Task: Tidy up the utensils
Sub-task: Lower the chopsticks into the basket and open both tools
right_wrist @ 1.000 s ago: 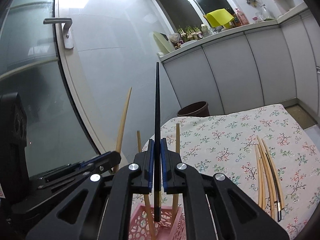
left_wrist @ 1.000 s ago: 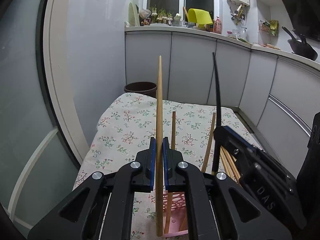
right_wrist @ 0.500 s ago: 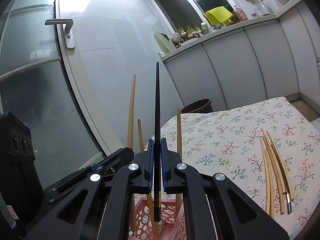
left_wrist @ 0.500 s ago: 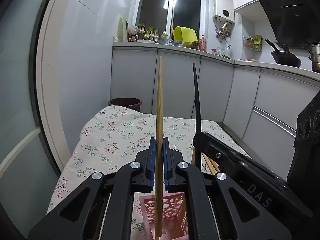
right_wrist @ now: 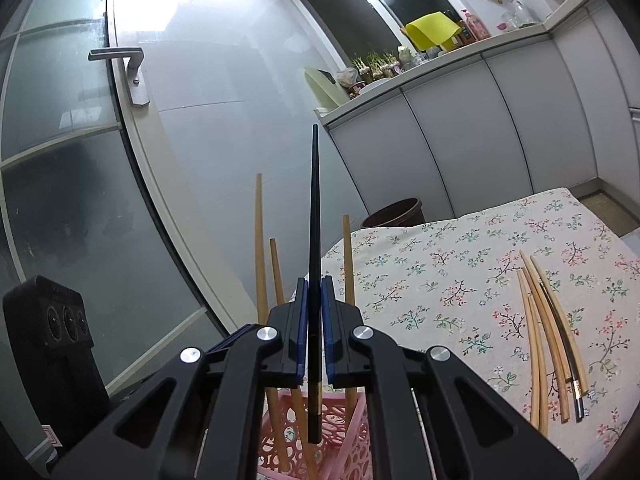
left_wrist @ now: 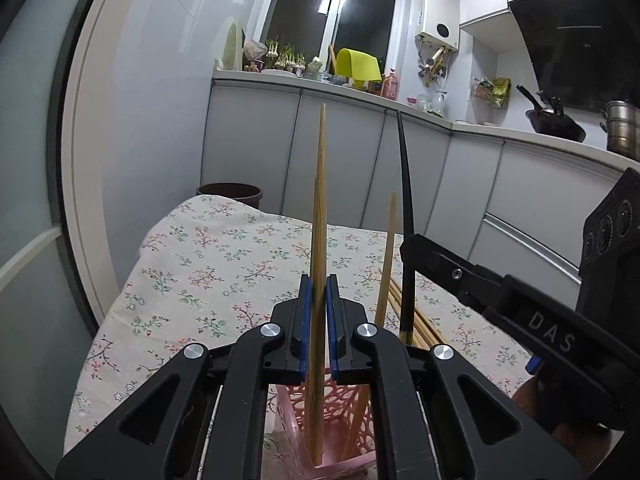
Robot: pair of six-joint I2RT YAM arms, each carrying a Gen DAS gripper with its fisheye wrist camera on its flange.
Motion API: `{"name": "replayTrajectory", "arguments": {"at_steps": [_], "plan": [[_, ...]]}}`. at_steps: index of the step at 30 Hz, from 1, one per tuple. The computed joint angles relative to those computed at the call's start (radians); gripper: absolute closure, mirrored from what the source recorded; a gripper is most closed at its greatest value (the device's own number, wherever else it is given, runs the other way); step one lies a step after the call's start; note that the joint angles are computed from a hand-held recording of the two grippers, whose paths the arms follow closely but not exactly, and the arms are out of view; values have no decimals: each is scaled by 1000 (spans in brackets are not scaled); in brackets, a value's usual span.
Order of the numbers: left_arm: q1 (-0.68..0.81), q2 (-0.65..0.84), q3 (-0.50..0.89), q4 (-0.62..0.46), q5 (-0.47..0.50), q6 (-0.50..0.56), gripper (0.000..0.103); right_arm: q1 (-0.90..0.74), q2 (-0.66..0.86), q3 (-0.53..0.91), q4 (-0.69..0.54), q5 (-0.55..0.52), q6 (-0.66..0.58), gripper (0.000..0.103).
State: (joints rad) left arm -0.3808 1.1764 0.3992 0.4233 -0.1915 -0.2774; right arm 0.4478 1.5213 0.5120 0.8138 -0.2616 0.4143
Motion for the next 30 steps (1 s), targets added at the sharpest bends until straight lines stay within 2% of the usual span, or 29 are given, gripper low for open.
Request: {"name": "replayTrajectory", "arguments": {"at_steps": [8,15,18,21,23,24,27,30], "plan": [[7,-3,-32,21,43,4,96,16,12,-14,24,12,-9,96],[-22,-61,-25,-69,30,22,95,34,26,-25,34,28,-25,96],[-18,-88,3,-162,36,-5,95,36,31,-30,41,33,-29,96],[-33,-119,52,-297,-7,-23,95,48,32,-36,47,44,-46,96],[-53,-110,130,-458,-67,-50,94,55,37,-38,49,51,-55,96],[-58,-105,152,-503,-78,-62,94,58,41,-39,49,55,-59,96],[-69,-96,233,-665,-117,-114,81,66,56,-39,53,63,-65,96],[-81,-114,264,-742,-151,-149,67,78,58,-45,54,75,-84,96]]}}
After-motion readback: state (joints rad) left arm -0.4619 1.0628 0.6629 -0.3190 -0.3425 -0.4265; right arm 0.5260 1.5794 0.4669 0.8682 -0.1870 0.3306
